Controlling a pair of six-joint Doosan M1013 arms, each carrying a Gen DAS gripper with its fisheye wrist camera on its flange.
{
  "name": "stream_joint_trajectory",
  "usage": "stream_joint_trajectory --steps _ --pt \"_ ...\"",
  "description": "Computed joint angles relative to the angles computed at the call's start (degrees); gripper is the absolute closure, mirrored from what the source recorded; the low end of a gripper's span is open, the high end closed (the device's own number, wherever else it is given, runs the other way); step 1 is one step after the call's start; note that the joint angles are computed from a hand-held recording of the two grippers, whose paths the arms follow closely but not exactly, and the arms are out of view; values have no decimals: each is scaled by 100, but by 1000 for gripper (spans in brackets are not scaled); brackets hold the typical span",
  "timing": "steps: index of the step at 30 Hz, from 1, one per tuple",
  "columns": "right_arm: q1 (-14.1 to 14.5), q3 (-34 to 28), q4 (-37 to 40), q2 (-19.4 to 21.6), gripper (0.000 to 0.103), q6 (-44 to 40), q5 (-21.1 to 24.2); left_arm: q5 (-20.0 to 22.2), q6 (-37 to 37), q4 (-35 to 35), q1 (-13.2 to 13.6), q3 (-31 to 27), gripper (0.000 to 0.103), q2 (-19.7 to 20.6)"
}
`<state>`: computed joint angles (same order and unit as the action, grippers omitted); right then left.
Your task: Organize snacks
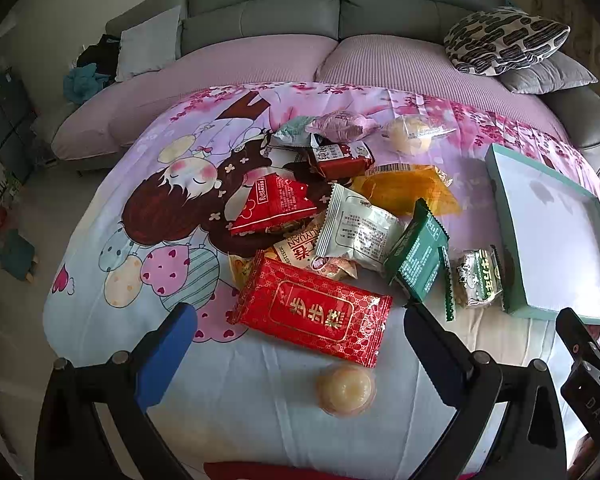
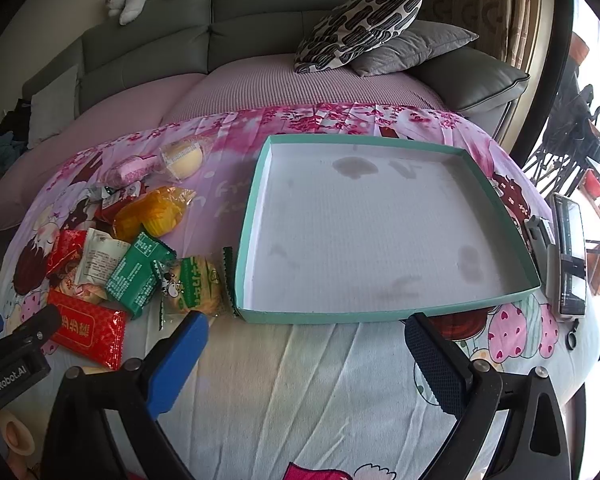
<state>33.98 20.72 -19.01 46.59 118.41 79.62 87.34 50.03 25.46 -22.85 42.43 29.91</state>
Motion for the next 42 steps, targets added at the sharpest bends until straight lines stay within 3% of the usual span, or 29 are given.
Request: stream_joint_trajectory --steps 35,40,42 --pt "1 142 57 -79 3 16 -198 33 -80 -198 48 1 0 1" --pt "4 32 76 -26 3 -44 -53 227 -18 -377 72 -84 0 52" --pt "-13 -217 233 92 3 -127 256 450 97 -570 100 -196 1 128"
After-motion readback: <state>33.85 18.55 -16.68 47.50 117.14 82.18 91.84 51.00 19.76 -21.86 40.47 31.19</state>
